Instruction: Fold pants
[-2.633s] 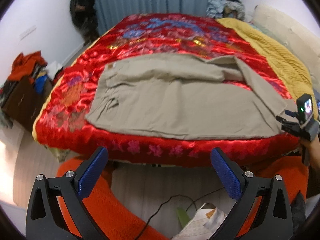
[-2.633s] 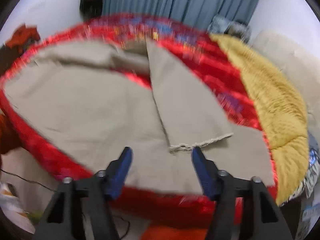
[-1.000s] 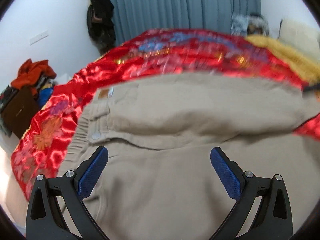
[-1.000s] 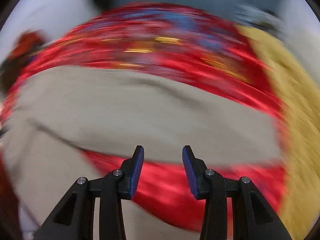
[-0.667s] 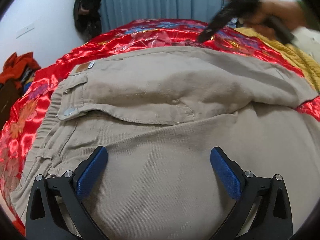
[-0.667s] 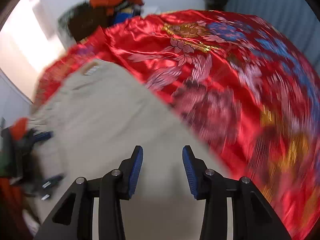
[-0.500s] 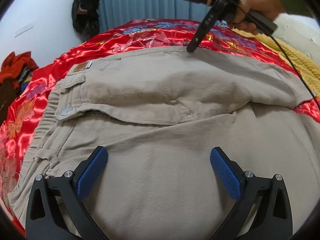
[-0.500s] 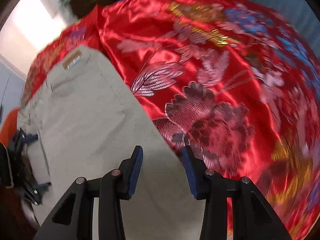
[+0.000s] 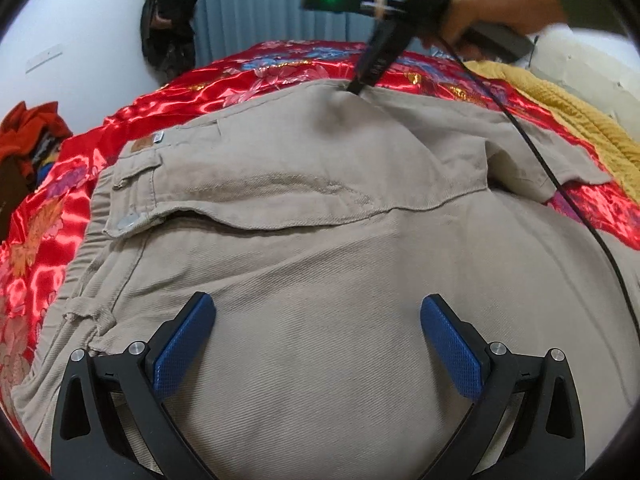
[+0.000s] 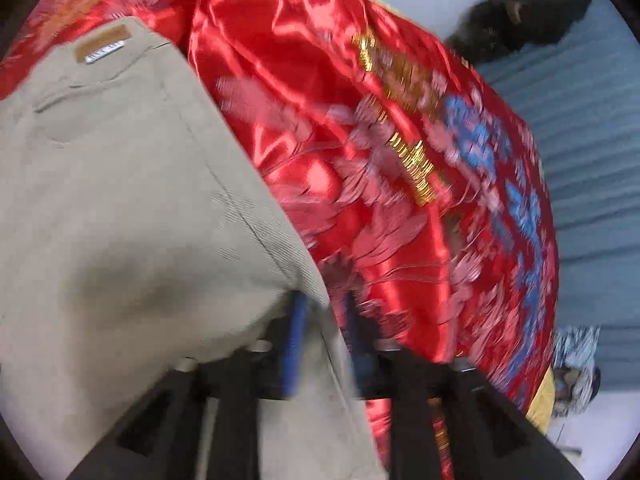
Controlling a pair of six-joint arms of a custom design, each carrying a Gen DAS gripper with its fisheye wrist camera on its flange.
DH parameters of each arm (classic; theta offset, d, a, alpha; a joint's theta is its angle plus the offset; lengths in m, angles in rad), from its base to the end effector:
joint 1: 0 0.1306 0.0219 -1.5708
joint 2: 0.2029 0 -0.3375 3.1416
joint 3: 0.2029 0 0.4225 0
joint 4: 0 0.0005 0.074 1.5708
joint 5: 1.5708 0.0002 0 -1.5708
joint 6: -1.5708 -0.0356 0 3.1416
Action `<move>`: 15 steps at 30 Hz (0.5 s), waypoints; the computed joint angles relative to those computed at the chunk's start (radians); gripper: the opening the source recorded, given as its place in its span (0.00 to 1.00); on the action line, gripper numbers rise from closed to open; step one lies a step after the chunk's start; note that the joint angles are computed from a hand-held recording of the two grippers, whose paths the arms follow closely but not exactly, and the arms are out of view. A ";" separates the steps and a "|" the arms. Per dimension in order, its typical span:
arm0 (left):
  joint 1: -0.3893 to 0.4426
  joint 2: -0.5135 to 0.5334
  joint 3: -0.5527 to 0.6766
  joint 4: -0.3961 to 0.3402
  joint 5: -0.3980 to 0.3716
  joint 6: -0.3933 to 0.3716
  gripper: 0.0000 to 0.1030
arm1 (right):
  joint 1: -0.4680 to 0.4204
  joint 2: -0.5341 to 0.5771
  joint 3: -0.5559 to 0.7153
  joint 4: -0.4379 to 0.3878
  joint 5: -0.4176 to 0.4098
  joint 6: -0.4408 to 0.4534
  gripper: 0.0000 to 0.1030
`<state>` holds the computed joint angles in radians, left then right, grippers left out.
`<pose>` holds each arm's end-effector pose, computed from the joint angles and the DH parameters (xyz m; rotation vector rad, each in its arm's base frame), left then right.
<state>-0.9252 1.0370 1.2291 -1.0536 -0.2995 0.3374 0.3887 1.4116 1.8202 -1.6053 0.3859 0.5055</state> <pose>0.2470 -0.3112 0.4484 0.5647 2.3269 -0.2313 0.4340 0.1627 0.5360 -1.0925 2.5128 -0.5643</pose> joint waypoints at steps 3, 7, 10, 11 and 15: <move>0.024 0.013 0.053 -0.070 0.065 0.018 0.99 | -0.080 -0.007 0.026 -0.004 -0.132 -0.165 0.37; 0.079 0.061 0.221 -0.137 0.172 0.100 0.99 | -0.334 -0.192 -0.108 0.011 -0.600 -0.530 0.50; 0.114 0.212 0.418 -0.145 0.212 0.098 0.99 | -0.509 -0.315 -0.249 0.014 -0.843 -0.637 0.50; 0.117 0.291 0.499 -0.151 0.202 0.083 0.99 | -0.560 -0.344 -0.290 0.016 -0.879 -0.641 0.50; 0.126 0.571 0.730 -0.243 0.230 0.003 0.99 | -0.676 -0.380 -0.351 -0.038 -0.907 -0.576 0.50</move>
<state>-0.7994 1.6083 1.9592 -1.2970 -0.0700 0.3400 -0.2870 1.0320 1.4689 -1.6429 -0.5212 -0.0703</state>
